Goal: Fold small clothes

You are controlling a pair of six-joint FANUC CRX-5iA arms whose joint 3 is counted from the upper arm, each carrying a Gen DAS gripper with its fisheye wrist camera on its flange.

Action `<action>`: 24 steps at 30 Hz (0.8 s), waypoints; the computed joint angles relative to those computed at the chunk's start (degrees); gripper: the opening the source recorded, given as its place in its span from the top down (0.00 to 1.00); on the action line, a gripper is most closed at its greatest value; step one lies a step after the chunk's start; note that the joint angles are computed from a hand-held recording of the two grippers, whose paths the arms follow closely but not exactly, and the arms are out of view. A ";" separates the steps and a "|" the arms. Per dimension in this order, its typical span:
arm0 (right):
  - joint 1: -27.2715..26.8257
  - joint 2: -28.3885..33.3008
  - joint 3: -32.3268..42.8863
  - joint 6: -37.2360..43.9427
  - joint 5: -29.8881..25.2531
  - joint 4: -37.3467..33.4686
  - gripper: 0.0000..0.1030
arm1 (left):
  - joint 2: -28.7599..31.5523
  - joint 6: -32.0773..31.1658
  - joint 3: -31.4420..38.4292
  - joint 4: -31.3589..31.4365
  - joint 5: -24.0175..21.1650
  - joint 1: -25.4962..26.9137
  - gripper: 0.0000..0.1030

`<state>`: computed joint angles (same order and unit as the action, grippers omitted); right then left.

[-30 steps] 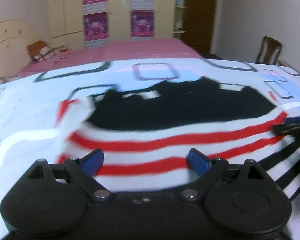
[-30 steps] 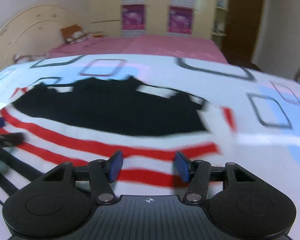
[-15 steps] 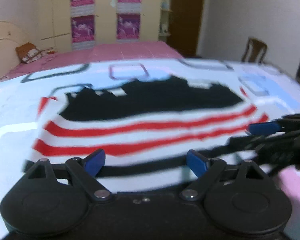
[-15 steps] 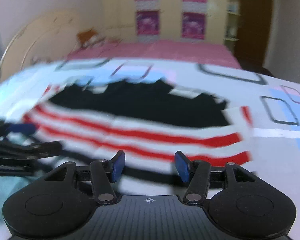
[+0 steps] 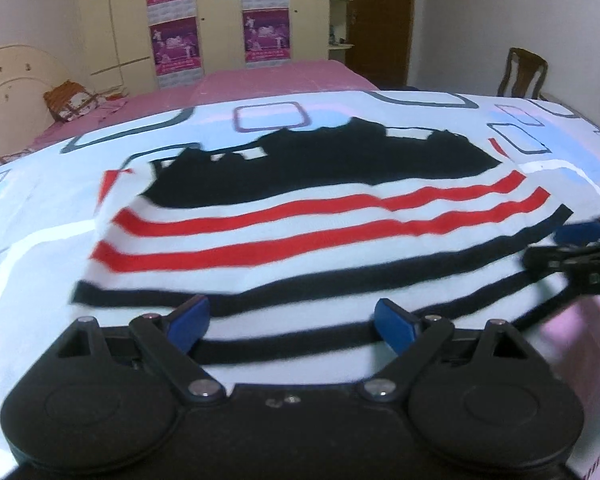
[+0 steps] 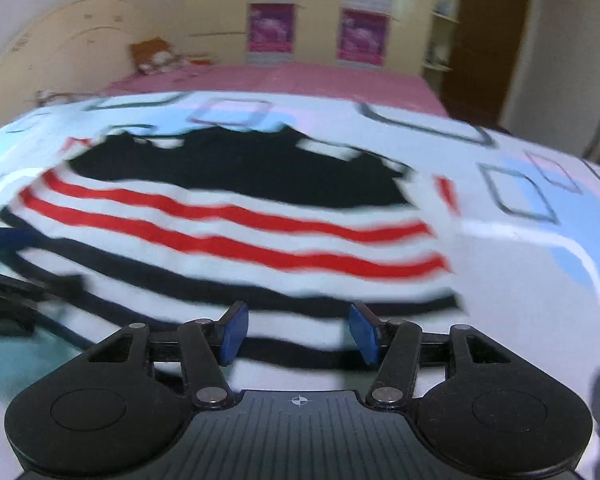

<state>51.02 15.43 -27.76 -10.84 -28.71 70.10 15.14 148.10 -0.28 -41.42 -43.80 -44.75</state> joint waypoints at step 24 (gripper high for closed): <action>0.12 -0.31 -2.62 -9.61 7.66 11.65 0.73 | 1.94 2.73 0.78 -0.22 1.96 -3.47 0.13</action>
<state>51.14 15.12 -30.38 -20.45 -21.06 81.74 17.08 150.83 0.50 -41.64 -41.84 -48.22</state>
